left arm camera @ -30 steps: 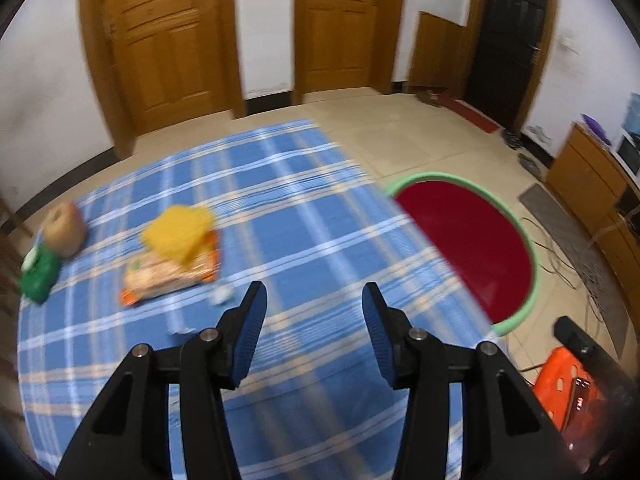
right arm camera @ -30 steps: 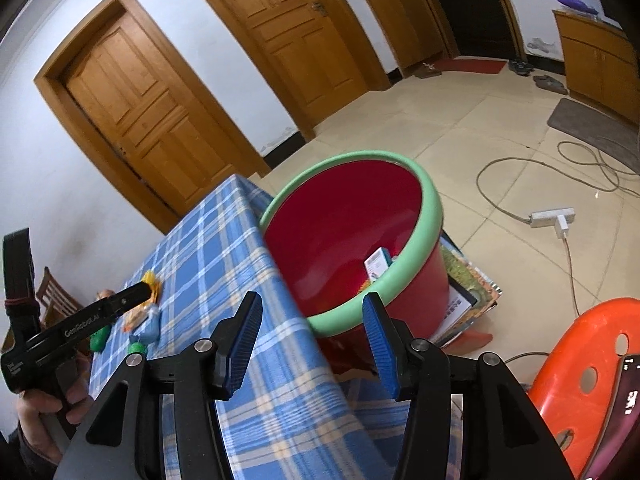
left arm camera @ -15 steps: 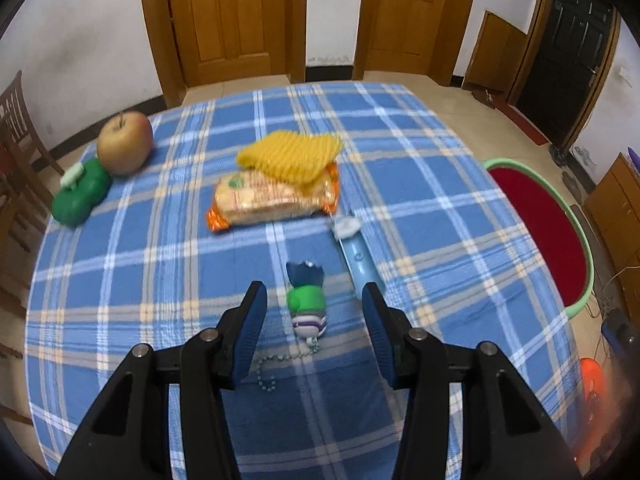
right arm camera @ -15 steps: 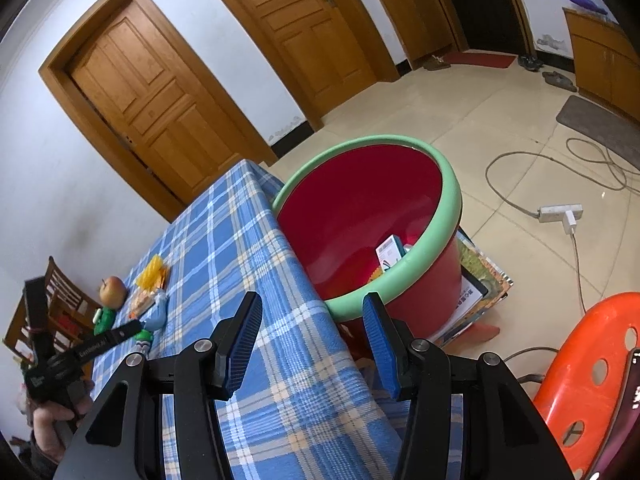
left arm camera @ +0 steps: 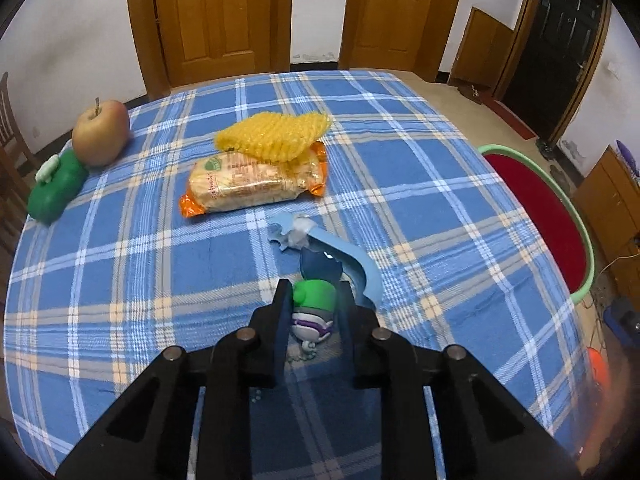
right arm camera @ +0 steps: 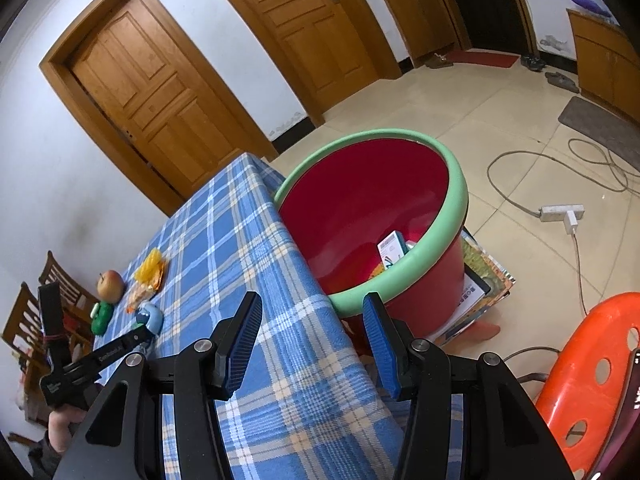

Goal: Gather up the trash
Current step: 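Return to the table and grasp the green figurine with the left tool, then grasp the blue plastic toy piece with the right tool while the left tool holds the figurine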

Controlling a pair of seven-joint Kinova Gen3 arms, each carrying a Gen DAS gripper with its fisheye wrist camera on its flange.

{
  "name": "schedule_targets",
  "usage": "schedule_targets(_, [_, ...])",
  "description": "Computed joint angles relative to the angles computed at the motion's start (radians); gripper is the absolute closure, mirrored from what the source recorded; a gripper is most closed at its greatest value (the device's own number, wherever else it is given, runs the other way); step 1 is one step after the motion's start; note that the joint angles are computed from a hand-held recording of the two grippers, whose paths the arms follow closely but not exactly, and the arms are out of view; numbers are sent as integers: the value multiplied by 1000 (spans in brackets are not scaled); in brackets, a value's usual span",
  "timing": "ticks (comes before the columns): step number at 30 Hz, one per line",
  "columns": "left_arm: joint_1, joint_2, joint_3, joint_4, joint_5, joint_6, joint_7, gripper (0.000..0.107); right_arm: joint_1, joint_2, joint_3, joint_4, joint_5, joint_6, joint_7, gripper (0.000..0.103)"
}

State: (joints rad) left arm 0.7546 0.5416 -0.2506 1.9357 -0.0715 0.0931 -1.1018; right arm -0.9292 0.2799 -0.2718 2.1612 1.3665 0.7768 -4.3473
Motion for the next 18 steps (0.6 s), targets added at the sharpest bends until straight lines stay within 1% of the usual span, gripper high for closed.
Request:
schedule_targets(3, [-32,-19,30,29,15,-31,-4,86,-4,1,-2,-3,2,6,-1,49])
schedule_targets(5, [-24,-32,18,48,26,-50,-11,86,-6,-1,-4,-7,0,6,7,49])
schedule_targets(8, [10,-51,-27,74,50,-66,-19,86,-13,-1,-6,-16,-5,12,16,49])
schedule_targets(11, [24,-76,-58,112,78,-97,-32,86,-19,4,-6,-34,-11,15,32,49])
schedule_targets(12, [38,-86,-79,127,92,-108,-37,86,-22,7,-5,-41,-12,16,40,49])
schedule_targets(15, [65,-108,-124,160,132,-126,-66,86,-30,14,-3,-70,-18,12,85,49])
schedule_targets(16, [82,-116,-149,172,148,-130,-77,86,-32,16,-1,-80,-16,6,99,49])
schedule_targets(18, [92,-126,-170,190,175,-143,-100,86,-36,23,3,-101,-14,-3,127,49])
